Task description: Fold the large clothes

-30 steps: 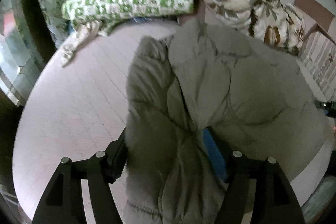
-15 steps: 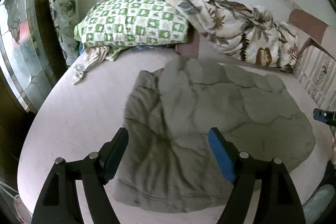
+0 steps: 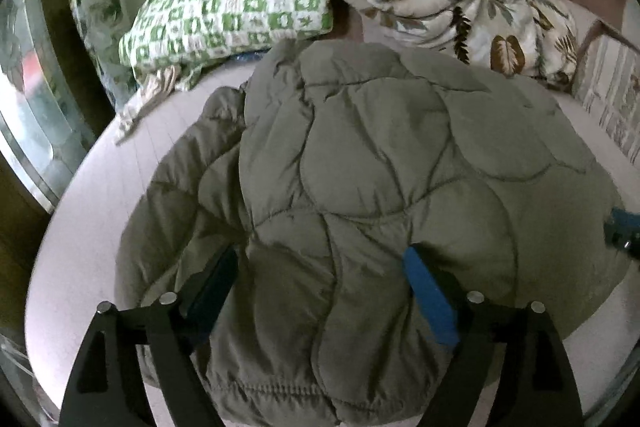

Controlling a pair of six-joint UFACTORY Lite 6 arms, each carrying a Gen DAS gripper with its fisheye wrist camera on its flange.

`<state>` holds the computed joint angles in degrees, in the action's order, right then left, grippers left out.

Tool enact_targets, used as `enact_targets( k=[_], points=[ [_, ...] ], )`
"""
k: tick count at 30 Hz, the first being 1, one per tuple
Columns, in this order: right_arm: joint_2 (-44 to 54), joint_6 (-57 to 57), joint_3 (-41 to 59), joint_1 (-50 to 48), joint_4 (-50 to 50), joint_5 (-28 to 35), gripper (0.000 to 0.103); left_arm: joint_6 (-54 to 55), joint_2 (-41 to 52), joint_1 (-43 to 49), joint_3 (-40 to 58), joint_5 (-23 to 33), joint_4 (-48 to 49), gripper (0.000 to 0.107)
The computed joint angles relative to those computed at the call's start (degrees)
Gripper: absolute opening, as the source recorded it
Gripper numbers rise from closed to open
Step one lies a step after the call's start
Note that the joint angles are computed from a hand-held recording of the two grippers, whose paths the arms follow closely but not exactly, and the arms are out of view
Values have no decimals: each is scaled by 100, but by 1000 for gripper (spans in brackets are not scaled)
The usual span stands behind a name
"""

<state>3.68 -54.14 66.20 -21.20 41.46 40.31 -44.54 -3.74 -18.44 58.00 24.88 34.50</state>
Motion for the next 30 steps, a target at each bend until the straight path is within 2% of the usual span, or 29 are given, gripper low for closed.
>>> enact_targets(
  k=[8,20,23,26,29,30],
  points=[
    [-17,235,-77,132,114,-375,98,115,-112,7,0,65,-145,89],
    [-667,653,-168,80,-513,-158,101,-11,-791,-341,-308,524,-51,89],
    [-928,646,-169,-29,-750,110,103,16,-1162,-405,-536,552,-214,89],
    [-1142,572,-77,-159,-1129,710,103,68,-1569,-448,-811,519,-422,89],
    [-1622,-149,-121,-678,-1291,1673,103,-31,-1955,-595,-1112,485,-537,89],
    [-1894,-635,-168,-1131,-1235,2190,103,-128,-2080,-687,-1207,504,-539,89]
  ],
)
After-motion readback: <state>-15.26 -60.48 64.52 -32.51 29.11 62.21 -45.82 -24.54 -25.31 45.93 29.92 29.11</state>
